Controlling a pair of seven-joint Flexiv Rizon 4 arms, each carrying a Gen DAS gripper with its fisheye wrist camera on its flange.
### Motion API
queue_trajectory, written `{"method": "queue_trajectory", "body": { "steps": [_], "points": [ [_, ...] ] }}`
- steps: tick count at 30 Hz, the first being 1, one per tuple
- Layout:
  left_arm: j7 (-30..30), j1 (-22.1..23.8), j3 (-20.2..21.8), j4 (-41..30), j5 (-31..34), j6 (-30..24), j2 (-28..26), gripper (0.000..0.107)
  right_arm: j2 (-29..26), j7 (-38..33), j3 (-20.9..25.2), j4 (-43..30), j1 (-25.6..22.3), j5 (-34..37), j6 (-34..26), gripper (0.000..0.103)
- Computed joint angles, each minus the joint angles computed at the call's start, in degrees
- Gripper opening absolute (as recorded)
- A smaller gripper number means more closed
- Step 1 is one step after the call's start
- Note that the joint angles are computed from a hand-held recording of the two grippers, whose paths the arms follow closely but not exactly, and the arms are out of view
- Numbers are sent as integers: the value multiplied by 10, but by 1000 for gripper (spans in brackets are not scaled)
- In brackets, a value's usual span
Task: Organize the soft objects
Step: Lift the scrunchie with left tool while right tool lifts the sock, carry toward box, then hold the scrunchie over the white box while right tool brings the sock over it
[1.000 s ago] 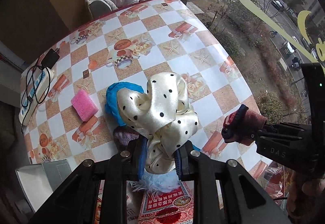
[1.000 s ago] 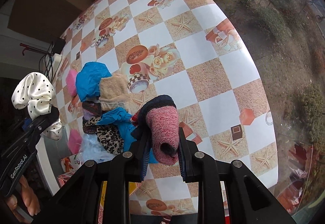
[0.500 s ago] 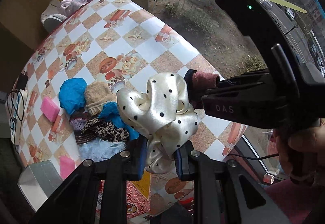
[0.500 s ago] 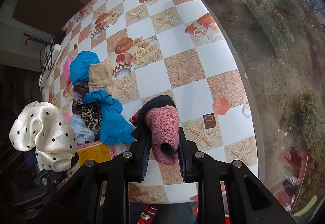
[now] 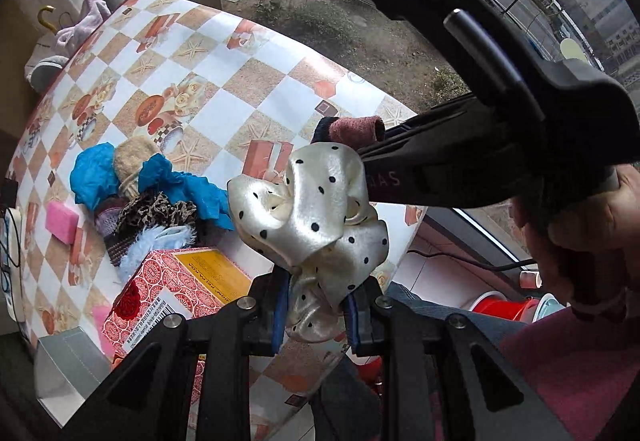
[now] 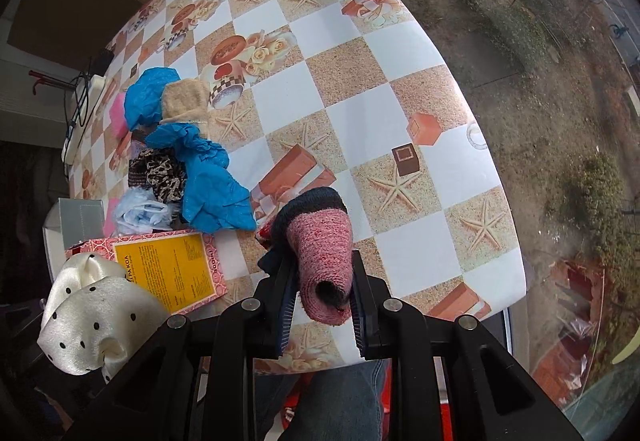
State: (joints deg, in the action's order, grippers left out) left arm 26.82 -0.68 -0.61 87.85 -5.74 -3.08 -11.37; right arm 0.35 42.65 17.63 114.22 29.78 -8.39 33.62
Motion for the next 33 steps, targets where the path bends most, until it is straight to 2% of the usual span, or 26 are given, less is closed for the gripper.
{"method": "queue_trajectory", "body": {
  "steps": [8,13,20,27,33],
  "points": [
    [112,43,5,-76,-2,-68,-40,26,-61,17,-4,-78,30,-7,-26,26],
    [137,67,8,-134,-9,-93,-79,26,-99,-11,-7,-119,45,7,-19,26],
    [78,89,7,-219,-32,-73,-153,26,-157,-78,-19,-184,58,16,-4,26],
    [-9,106,-1,-319,-51,-61,-227,26,-224,-201,-31,-269,56,28,5,26],
    [-96,120,-7,-458,-56,-86,-316,26,-288,-336,-38,-383,54,41,-55,26]
  ]
}}
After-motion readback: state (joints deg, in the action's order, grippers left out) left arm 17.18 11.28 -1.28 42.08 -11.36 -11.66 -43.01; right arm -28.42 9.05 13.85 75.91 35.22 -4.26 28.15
